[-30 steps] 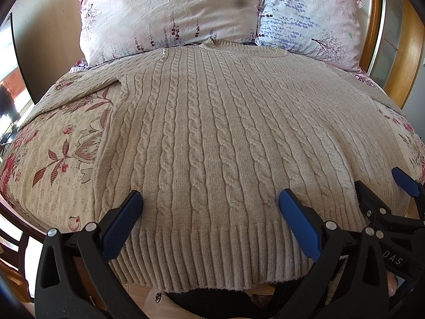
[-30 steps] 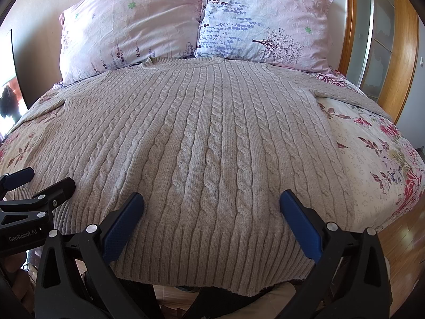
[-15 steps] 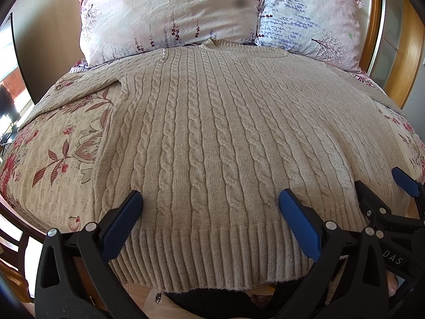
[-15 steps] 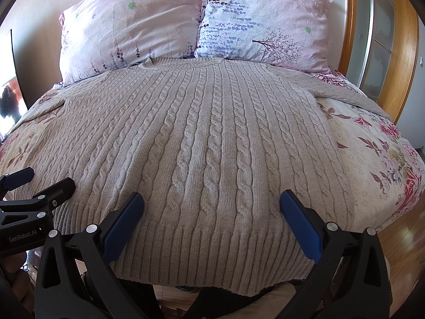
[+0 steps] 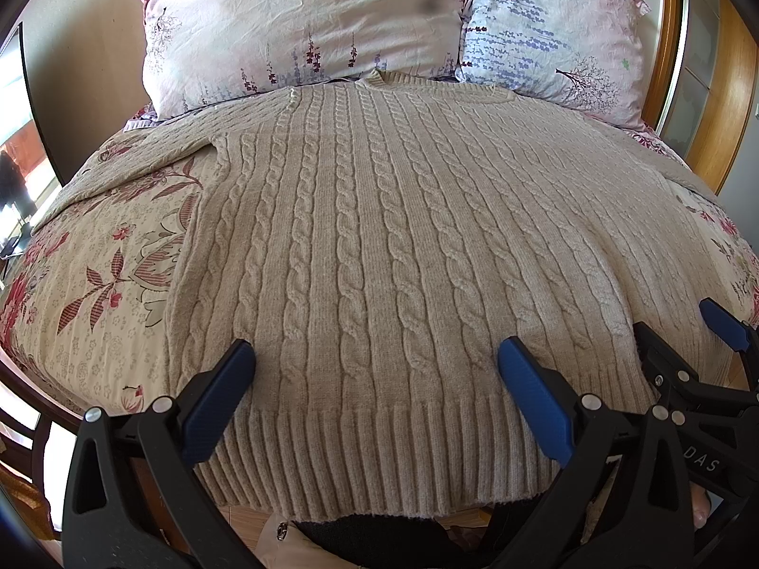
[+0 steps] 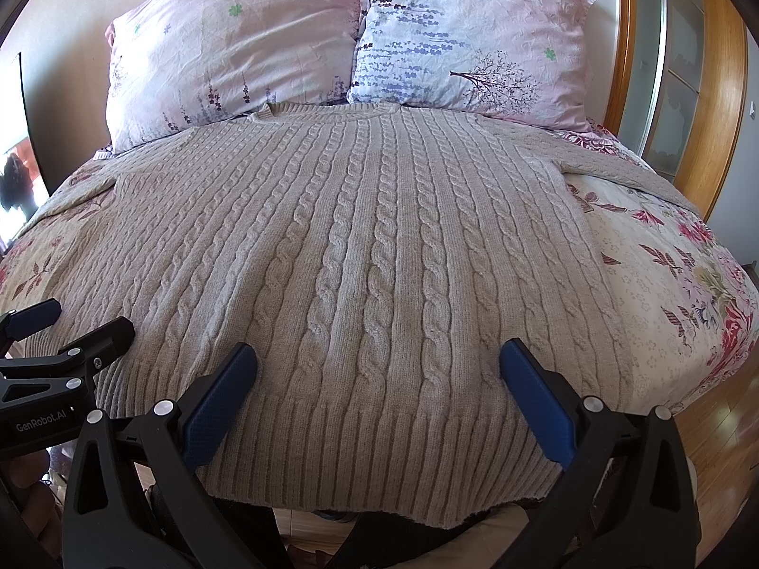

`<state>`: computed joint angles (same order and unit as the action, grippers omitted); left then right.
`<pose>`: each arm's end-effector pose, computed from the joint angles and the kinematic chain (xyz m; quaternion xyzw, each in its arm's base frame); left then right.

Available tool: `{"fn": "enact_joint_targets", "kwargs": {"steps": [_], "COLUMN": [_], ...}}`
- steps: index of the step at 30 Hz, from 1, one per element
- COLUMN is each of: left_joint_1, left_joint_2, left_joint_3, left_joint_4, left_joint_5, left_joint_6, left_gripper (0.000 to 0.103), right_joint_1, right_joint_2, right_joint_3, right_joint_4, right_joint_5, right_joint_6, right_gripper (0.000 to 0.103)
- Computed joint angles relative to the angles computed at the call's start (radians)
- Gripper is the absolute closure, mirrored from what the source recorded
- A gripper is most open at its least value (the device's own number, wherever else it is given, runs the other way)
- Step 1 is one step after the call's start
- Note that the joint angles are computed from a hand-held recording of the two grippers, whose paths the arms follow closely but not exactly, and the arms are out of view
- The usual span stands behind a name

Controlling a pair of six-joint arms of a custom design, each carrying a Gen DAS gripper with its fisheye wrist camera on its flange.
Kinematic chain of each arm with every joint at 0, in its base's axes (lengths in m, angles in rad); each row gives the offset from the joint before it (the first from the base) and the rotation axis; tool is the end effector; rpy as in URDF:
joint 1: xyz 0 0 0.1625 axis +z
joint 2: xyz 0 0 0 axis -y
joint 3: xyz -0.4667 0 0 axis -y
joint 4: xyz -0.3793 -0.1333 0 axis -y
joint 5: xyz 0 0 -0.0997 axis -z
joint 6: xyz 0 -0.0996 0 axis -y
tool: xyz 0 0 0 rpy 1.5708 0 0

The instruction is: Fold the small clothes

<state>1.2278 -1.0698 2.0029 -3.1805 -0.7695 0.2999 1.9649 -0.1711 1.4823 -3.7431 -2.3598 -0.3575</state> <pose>0.0008 -0.6067 0.2755 0.1516 0.8650 -0.3135 0.3612 0.3172 -0.5996 -0.0947 0.1587 -0.8393 0.3916 0.3422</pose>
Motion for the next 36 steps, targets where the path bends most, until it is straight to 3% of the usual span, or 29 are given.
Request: {"fn": "enact_joint_targets", "kwargs": {"steps": [29,32,36], "left_joint_1": [0.000,0.000,0.001], "left_joint_2": [0.000,0.000,-0.004], "left_joint_3": [0.000,0.000,0.004], "left_joint_4": [-0.001,0.002,0.006], "left_joint_5": [0.000,0.000,-0.005], "left_joint_6": [0.001,0.000,0.008], "left_gripper": [0.002,0.002,0.002], "right_joint_1": [-0.012,-0.021,-0.049], "right_joint_2": [0.001,-0.003,-0.026], "right_joint_3": [0.000,0.016,0.060], "right_joint_4": [0.000,-0.033,-0.075], "right_joint_5": [0.026,0.057,0.151], "right_joint_6": [-0.030,-0.066,-0.132], "right_gripper": [0.001,0.001,0.001]}}
